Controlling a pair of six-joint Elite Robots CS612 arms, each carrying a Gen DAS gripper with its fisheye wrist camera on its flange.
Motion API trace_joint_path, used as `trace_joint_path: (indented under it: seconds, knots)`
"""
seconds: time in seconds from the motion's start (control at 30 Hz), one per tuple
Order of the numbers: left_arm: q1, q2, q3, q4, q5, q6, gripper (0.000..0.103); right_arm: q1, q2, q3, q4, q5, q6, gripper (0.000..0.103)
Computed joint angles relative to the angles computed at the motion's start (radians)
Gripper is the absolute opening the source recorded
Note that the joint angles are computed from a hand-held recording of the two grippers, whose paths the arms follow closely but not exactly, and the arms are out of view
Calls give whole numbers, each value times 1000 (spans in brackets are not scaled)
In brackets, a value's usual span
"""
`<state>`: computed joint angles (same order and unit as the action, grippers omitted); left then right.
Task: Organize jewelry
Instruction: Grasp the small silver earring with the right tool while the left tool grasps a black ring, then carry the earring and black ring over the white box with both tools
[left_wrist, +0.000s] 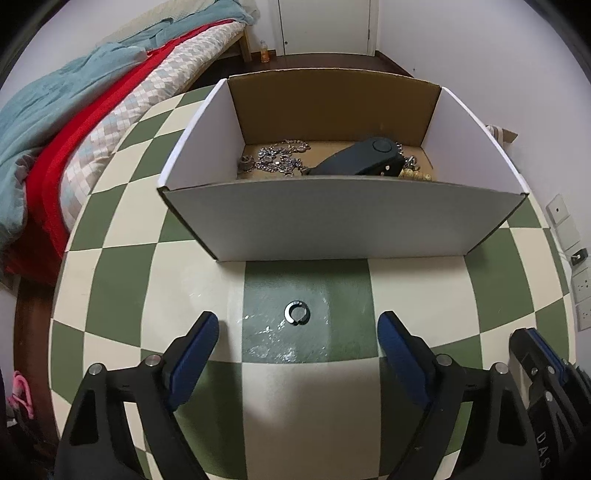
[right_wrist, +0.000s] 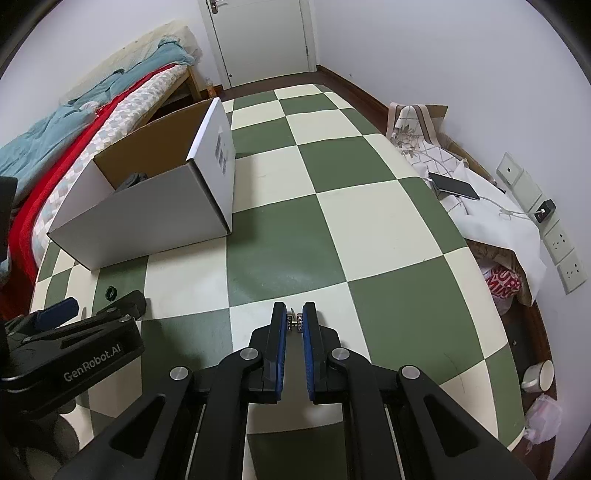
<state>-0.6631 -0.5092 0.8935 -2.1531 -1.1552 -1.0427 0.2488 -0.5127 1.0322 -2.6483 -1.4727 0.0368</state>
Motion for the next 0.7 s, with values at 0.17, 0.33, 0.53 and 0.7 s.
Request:
trace_joint_path:
  seconds: [0.17,0.33,0.53,0.7]
  knots:
    - [2,1,-2,-42,-12,29,32,0,0,1,-5,-3,4,9]
    - [1,3,-7,-45,-11,39,10,2,-1,1,-6,-11,11,9]
    - [1,-3,9,-64,-8,43,10,1,-1,2,-7,-10,11,9]
    - [-1,-8,16,-66,-5,39,10,1,-1,1,-7,-9,14,9]
